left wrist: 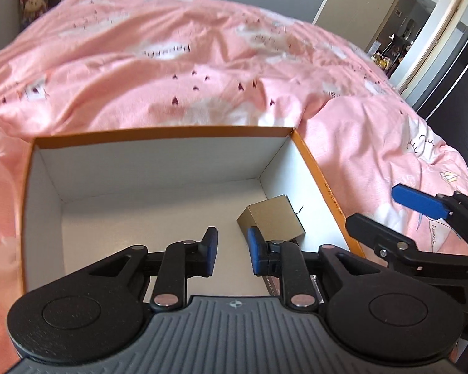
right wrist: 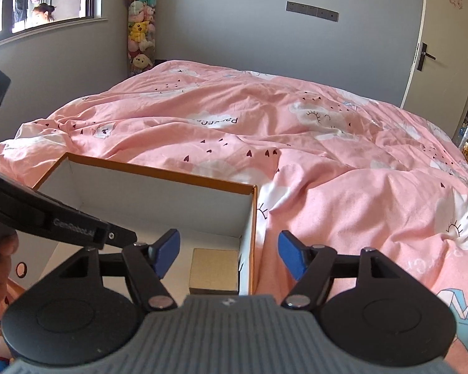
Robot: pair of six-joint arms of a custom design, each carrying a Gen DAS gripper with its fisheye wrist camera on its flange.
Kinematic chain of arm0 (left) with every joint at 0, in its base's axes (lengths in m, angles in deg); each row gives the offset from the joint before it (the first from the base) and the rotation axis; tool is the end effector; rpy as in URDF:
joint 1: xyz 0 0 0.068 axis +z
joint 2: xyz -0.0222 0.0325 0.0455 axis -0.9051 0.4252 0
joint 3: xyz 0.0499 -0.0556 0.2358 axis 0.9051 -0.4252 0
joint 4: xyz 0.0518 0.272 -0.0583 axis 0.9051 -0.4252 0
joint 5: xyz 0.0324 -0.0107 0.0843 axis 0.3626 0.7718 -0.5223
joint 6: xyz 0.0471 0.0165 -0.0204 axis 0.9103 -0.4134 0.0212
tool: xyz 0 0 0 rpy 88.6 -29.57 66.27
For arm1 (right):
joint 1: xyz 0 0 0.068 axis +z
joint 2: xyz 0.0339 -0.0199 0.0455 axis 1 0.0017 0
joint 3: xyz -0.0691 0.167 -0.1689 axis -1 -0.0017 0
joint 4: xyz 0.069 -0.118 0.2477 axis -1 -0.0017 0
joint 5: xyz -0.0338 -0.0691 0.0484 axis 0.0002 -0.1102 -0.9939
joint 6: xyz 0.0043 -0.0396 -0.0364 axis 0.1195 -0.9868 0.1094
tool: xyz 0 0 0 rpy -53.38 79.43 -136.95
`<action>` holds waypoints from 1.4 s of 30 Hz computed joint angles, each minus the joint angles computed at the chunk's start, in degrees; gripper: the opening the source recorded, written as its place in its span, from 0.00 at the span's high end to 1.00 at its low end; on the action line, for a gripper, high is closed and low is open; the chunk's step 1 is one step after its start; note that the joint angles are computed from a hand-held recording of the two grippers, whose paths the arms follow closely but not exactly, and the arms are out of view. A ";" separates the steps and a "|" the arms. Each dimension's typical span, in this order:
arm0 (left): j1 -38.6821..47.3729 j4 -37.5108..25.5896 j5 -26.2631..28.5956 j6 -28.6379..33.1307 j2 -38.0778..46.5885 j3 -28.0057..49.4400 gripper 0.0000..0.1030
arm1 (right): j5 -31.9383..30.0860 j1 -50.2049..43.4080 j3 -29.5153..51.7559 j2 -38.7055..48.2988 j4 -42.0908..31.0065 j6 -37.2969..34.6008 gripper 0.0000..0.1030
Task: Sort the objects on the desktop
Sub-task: 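Withdraw both tools from the shoebox back toward the item pile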
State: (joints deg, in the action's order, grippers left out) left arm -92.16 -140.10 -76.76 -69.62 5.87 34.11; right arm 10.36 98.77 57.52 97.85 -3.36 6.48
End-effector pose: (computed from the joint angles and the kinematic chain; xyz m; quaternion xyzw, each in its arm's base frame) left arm 0.3023 -0.1644 0.3393 0.1860 0.9263 -0.1893 0.2675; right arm 0.2106 0.0306 0.3480 -0.0654 0.8936 0.0012 0.4440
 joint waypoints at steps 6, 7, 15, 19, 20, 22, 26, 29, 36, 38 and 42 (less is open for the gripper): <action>-0.44 2.01 -4.94 0.03 -13.65 -9.76 0.69 | -3.09 1.16 -3.24 -7.06 -4.23 3.38 0.28; -0.56 2.36 -6.18 -0.15 -15.96 -11.54 0.64 | -2.65 2.10 -3.73 -8.33 -4.79 3.81 0.28; 1.63 -2.20 -8.41 6.00 -30.43 -19.55 0.45 | 0.04 9.13 -6.24 -16.77 -8.32 8.52 0.23; 4.30 -5.40 -5.38 9.99 -36.09 -21.80 0.40 | 2.39 13.57 -6.10 -17.58 -12.31 12.53 0.23; 4.56 -6.46 -5.10 10.27 -36.52 -21.80 0.40 | 2.97 14.70 -5.86 -17.50 -13.74 13.70 0.23; 5.20 -8.65 -4.74 10.67 -37.34 -22.16 0.40 | 4.21 15.97 -5.99 -17.59 -16.03 16.47 0.23; 6.01 -12.20 -4.89 11.87 -39.55 -23.96 0.46 | 5.95 17.75 -7.02 -19.58 -20.84 19.96 0.31; 8.17 -14.52 -2.55 14.00 -42.31 -26.15 0.48 | 8.91 20.91 -8.33 -21.59 -24.95 22.85 0.36; 12.41 -20.95 3.04 17.95 -44.59 -28.85 0.62 | 1.83 20.91 -11.70 -24.40 -30.36 29.47 0.46; 13.12 -22.46 4.57 18.33 -44.81 -29.15 0.62 | -0.61 21.68 -12.22 -24.34 -30.34 30.55 0.48; 13.24 -24.69 5.90 18.28 -44.87 -29.63 0.62 | 0.43 26.95 -12.47 -23.29 -30.90 33.24 0.48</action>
State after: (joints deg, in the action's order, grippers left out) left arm -78.92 -164.79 -70.86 -51.34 -39.01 4.47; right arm 10.79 125.72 45.06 74.56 -34.26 39.73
